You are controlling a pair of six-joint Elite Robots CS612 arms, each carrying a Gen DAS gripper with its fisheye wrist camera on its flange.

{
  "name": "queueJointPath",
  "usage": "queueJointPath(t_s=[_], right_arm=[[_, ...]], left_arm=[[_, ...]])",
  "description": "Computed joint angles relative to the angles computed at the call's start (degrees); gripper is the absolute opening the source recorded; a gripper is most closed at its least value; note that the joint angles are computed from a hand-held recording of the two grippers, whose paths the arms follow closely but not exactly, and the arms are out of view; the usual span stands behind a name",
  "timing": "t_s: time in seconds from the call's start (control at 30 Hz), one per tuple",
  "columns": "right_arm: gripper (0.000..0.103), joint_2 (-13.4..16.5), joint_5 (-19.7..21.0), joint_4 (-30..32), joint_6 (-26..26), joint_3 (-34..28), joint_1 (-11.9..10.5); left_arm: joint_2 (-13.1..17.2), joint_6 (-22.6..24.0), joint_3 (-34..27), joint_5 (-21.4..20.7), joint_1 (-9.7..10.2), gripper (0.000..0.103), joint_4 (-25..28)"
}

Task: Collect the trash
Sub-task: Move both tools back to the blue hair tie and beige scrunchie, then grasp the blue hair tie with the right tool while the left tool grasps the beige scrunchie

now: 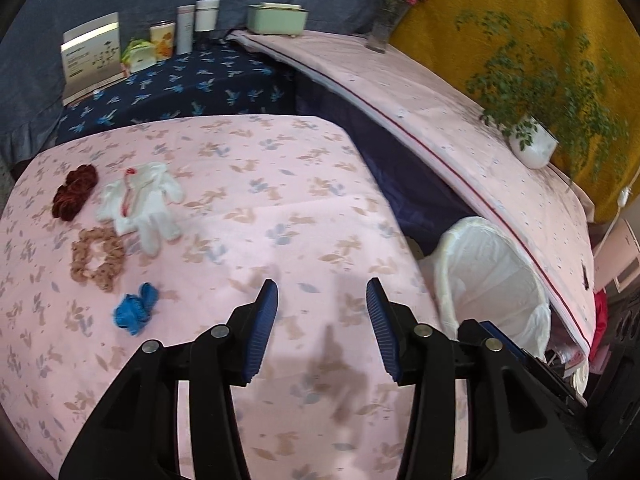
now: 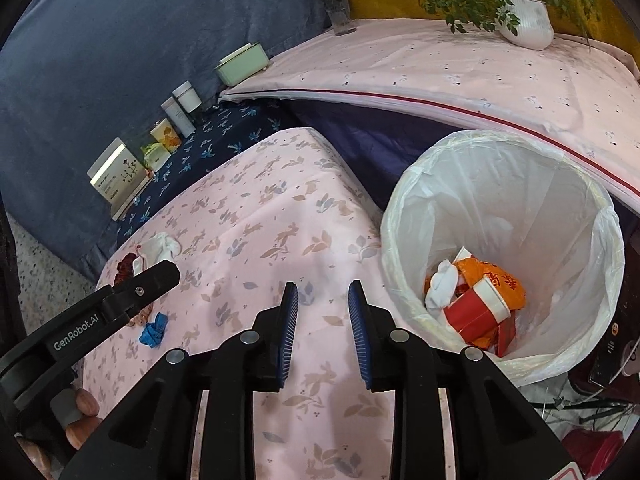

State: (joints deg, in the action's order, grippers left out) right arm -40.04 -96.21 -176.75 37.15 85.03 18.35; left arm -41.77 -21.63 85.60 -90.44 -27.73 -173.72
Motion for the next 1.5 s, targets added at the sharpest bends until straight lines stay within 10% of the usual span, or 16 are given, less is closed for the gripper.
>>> queueJointPath(t_s=[0.87, 1.5], right_arm=[[0.04, 9.45, 5.07, 16.07, -10.95, -19.32, 6.31], [0.04, 18.39, 8.29, 27.89, -15.09, -35.79, 8.26]], left_arm=[[-0.68, -5.97, 4.51, 10.48, 7.28, 0.053, 2.01], [3.94, -5.56, -2.42, 6.63, 10.42, 0.058, 7.82]])
